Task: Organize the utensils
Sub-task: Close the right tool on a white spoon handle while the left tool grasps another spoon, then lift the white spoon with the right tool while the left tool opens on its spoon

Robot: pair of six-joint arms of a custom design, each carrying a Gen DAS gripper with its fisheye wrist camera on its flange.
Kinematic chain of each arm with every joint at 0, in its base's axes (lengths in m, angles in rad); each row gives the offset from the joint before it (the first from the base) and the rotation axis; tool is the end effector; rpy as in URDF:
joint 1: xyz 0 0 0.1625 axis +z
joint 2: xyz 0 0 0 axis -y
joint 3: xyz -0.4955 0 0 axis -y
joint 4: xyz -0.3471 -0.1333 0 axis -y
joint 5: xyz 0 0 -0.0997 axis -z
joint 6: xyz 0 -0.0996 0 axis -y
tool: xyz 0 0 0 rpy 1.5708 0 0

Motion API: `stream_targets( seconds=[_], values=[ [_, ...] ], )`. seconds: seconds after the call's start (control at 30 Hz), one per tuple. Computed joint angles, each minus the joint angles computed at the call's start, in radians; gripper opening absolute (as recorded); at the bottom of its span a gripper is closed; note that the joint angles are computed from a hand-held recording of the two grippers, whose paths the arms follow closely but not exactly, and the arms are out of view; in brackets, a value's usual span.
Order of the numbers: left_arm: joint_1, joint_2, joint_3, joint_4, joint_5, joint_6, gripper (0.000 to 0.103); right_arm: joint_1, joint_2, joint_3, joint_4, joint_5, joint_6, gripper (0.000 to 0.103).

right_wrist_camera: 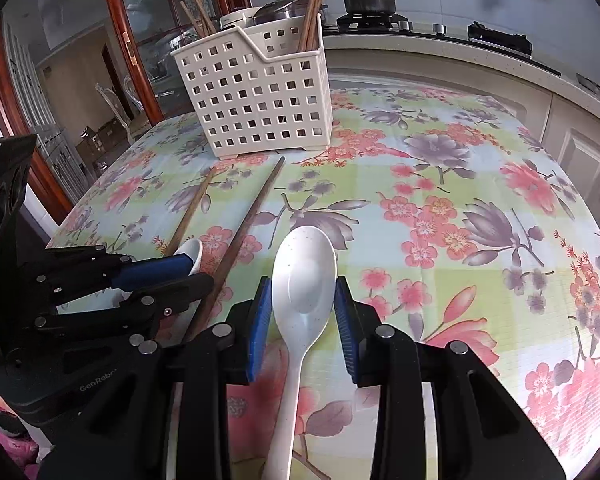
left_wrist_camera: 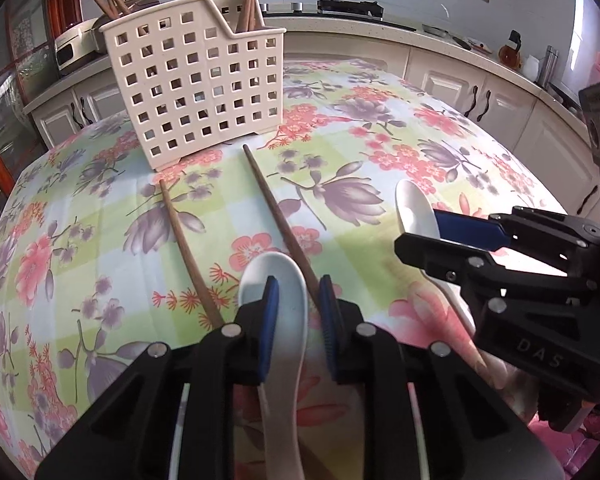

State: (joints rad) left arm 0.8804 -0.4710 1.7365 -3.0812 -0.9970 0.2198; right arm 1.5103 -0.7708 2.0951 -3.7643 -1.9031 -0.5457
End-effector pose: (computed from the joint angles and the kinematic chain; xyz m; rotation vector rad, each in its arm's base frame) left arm -0.2777 -0.6304 -0.0007 1.0570 2.3746 -0.4895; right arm 0.0658 -0.5814 0.1865 0.3975 -2.3887 0.9488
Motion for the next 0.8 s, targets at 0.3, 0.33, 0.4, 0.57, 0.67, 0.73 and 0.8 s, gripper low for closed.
stream_targets(
  seconds=[0.3,0.33,0.4,0.57,0.67,0.73,0.8],
  values=[
    [-0.013,-0.015,0.035,-0.088,0.029,0.02,0.036,0.002,0.004,-0.003,-0.009,-0.008,-0.002,0.032],
    [-0.011,-0.014,0.028,-0.078,0.031,0.017,0.036,0.002,0.004,-0.002,-0.008,-0.007,-0.001,0.032],
    [0.0,-0.01,0.01,-0.04,0.019,0.008,0.036,0.003,0.005,-0.003,-0.009,-0.009,-0.002,0.032],
    [0.017,-0.001,-0.023,0.017,-0.021,0.0,0.036,0.003,0.004,-0.005,-0.005,-0.009,0.0,0.032],
    [0.012,0.003,-0.024,0.013,-0.011,0.016,0.03,0.004,0.004,-0.004,-0.008,-0.008,-0.005,0.032],
    [0.006,0.003,-0.015,-0.008,0.004,0.035,0.016,0.005,0.005,-0.004,-0.013,-0.007,-0.01,0.032],
    [0.001,-0.001,-0.008,-0.012,0.003,0.037,0.009,0.006,0.007,-0.003,-0.02,-0.006,-0.013,0.032]
  ],
)
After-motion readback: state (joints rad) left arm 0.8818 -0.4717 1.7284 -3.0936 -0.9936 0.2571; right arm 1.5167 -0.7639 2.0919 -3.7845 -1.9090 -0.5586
